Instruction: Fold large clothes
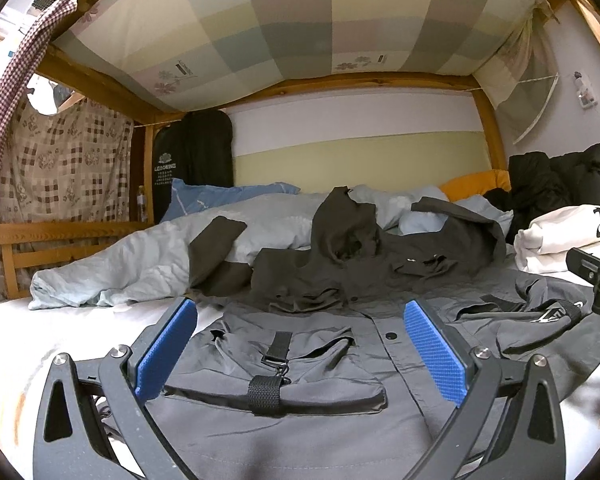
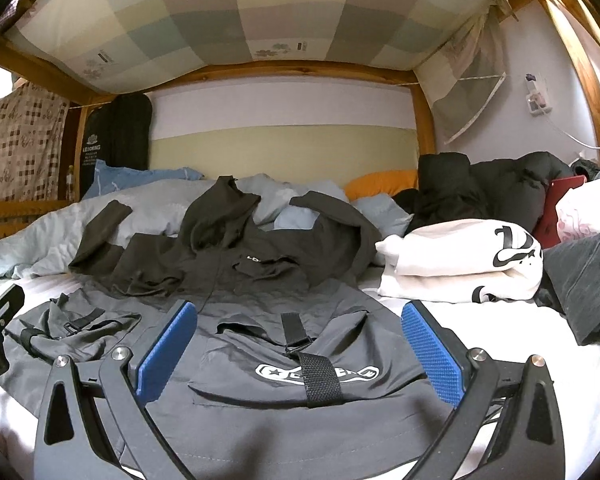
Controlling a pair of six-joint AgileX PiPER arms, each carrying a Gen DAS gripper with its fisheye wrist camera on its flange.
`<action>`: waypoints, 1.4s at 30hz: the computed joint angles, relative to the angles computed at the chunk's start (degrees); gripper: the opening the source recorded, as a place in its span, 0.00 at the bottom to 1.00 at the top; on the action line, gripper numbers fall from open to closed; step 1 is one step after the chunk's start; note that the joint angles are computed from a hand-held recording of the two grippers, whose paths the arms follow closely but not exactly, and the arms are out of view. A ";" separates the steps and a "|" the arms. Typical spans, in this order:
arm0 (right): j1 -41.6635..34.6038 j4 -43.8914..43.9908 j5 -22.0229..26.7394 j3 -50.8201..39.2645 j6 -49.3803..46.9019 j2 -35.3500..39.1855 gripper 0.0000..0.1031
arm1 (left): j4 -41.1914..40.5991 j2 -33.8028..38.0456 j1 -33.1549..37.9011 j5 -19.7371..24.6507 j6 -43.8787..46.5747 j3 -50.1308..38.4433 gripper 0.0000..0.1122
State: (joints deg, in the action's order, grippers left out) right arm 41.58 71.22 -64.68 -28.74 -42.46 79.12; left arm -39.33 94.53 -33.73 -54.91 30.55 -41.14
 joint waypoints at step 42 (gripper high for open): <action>0.24 0.70 0.60 -0.59 -0.36 0.72 1.00 | -0.47 1.13 1.17 5.70 2.05 -3.69 0.92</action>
State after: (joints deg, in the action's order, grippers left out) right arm 41.82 71.92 -64.08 -29.33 -42.82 79.84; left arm -39.81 95.65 -32.56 -49.21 32.59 -44.83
